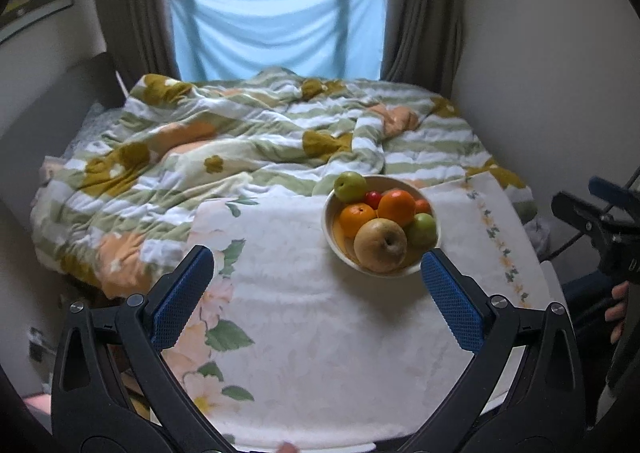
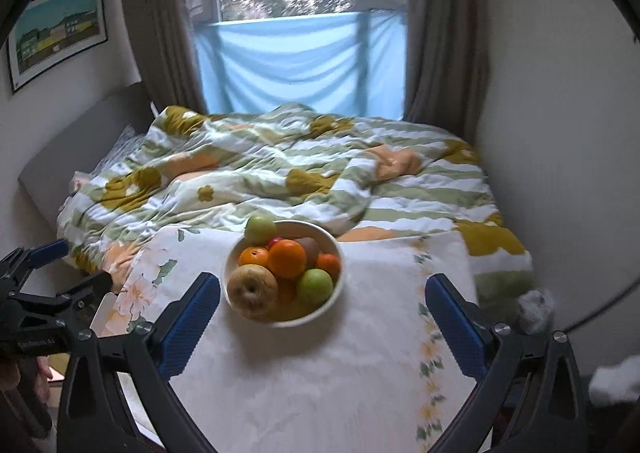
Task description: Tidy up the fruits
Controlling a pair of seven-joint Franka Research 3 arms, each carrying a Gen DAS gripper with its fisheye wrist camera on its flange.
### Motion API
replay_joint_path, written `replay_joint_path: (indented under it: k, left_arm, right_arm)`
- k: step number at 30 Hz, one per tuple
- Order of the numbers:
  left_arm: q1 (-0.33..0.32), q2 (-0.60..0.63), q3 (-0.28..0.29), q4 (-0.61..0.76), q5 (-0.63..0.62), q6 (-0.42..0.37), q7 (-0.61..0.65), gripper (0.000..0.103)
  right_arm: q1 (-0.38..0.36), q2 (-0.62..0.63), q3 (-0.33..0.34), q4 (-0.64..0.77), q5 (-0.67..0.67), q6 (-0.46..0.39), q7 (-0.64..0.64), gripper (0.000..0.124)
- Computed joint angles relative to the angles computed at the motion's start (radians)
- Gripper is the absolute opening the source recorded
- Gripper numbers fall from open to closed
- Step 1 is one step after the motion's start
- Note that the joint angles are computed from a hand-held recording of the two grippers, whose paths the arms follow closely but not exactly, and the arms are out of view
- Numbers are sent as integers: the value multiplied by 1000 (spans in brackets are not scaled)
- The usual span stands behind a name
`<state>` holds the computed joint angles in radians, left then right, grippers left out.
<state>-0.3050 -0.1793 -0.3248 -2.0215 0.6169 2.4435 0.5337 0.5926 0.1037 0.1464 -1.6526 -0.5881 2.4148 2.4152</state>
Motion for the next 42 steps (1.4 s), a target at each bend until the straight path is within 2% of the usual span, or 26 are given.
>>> replay_joint_path:
  k: [10, 23, 42]
  left_arm:
    - [-12, -115, -43, -106, 37, 0, -96, 103]
    - [-1, -167, -59, -138, 44, 9, -99, 103]
    - [15, -188, -61, -155, 44, 17, -78, 103]
  right_arm:
    - [3, -121, 64, -122, -157, -124, 182, 102]
    - [-23, -162, 117, -160, -182, -149, 249, 102]
    - [-23, -162, 118, -160, -186, -147, 255, 102]
